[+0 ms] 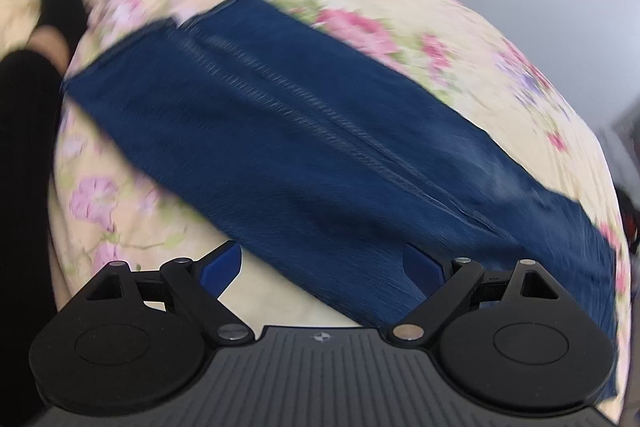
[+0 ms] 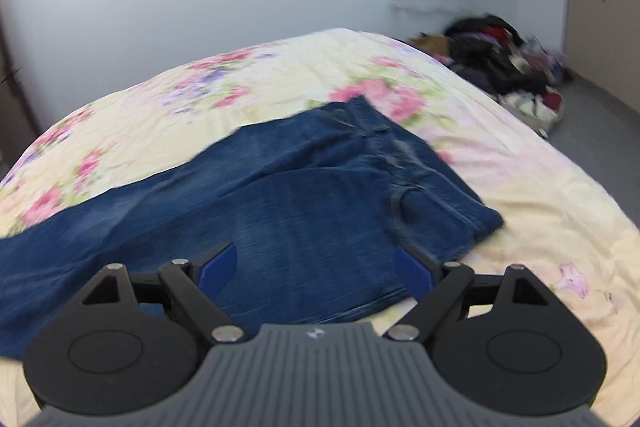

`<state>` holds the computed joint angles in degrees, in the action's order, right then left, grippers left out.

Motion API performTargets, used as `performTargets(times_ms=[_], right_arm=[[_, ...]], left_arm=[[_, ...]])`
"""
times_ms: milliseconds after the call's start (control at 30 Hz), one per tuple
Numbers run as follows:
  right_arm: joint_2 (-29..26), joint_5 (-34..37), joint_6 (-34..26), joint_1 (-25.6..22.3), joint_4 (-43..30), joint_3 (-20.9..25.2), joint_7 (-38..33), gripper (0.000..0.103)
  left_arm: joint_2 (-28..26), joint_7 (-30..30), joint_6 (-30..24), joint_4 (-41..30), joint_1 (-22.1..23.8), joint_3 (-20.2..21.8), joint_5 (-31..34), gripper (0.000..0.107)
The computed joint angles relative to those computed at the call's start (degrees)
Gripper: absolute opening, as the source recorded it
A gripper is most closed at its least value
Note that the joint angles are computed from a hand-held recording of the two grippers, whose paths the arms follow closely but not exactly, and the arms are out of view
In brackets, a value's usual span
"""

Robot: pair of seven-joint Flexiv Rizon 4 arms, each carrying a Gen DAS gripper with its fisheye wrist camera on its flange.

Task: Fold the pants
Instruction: 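Grasp the jeans leg hem with the left gripper while the right gripper grasps the waistband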

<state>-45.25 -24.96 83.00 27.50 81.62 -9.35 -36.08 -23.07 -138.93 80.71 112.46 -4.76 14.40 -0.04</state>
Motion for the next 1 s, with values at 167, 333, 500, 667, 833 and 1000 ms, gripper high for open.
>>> performTargets(times_ms=[167, 333, 500, 667, 833, 1000], right_arm=[[-6.37, 11.51, 0.1, -12.25, -7.01, 12.78, -0.21, 0.082], [-15.33, 22.89, -1.58, -22.44, -16.91, 28.3, -2.47, 0.082], [-21.98, 29.89, -2.29, -25.91, -24.63, 36.78, -6.61, 0.082], [-25.15, 33.26, -4.01, -25.22, -30.25, 38.22, -9.9, 0.081], [-27.65, 36.09, -7.0, -24.05, -36.12, 38.22, -12.61, 0.08], [-29.93, 40.46, -9.0, -23.31, -41.02, 38.74, -13.99, 0.064]], left_arm=[[-2.51, 6.17, 9.12, 7.06, 13.92, -16.33, -14.66, 0.103], [-5.02, 6.88, 21.84, 13.77, 27.99, -33.38, -20.51, 0.103], [-7.25, -0.46, 31.38, 17.11, 35.49, -39.33, -14.52, 0.103], [-9.29, -7.24, 36.21, 17.73, 38.71, -40.57, -8.98, 0.103], [-11.82, -16.23, 44.49, 18.96, 39.77, -39.11, -5.38, 0.103], [-14.72, -23.71, 54.08, 18.82, 39.12, -35.34, -1.74, 0.103]])
